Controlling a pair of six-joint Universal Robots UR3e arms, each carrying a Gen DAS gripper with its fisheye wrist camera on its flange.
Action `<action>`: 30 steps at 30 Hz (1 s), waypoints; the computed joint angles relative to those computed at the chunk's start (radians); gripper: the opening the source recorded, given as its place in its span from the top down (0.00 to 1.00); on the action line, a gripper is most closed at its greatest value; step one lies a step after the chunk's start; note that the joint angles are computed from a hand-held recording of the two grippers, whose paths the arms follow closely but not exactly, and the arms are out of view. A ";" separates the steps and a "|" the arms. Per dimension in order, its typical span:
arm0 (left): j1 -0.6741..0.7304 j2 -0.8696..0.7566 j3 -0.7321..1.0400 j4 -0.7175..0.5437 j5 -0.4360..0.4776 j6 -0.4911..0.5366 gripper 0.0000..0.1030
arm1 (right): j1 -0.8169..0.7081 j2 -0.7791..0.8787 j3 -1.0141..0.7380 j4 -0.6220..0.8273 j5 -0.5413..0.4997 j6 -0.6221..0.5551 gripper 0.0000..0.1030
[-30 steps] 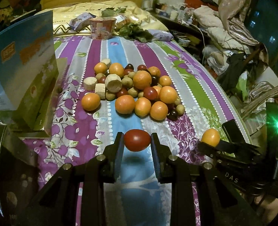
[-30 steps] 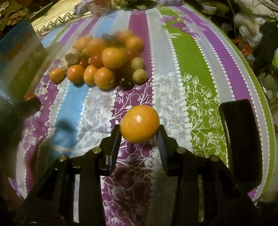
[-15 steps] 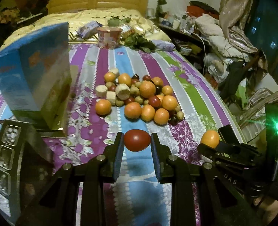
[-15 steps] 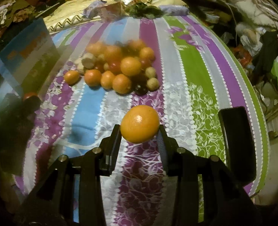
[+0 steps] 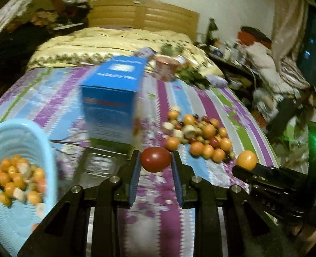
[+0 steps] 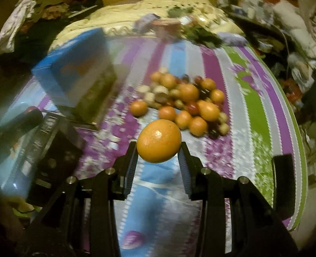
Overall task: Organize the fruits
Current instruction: 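Carry the plum and orange in both grippers over the light-blue basket, then lower both held fruits into the basket beside the other fruits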
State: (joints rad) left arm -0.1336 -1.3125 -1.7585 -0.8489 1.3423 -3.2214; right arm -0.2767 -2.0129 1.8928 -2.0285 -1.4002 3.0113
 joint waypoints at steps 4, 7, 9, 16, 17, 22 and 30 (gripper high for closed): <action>0.158 0.107 -0.029 -0.082 -0.067 0.061 0.72 | 0.122 0.083 -0.085 -0.024 -0.031 0.069 0.63; 0.291 0.184 -0.040 -0.158 -0.130 0.120 0.72 | 0.219 0.158 -0.164 -0.037 -0.057 0.120 0.63; 0.393 0.239 -0.044 -0.220 -0.182 0.172 0.72 | 0.278 0.207 -0.218 -0.041 -0.076 0.149 0.63; 0.812 0.398 -0.031 -0.513 -0.384 0.414 0.72 | 0.484 0.411 -0.454 -0.023 -0.126 0.230 0.63; 0.860 0.412 -0.027 -0.552 -0.404 0.447 0.72 | 0.515 0.446 -0.493 -0.019 -0.131 0.240 0.63; 1.152 0.476 0.011 -0.815 -0.516 0.678 0.72 | 0.628 0.592 -0.661 0.013 -0.151 0.277 0.63; 1.486 0.449 0.075 -1.090 -0.581 0.966 0.72 | 0.768 0.826 -0.971 0.119 -0.175 0.307 0.63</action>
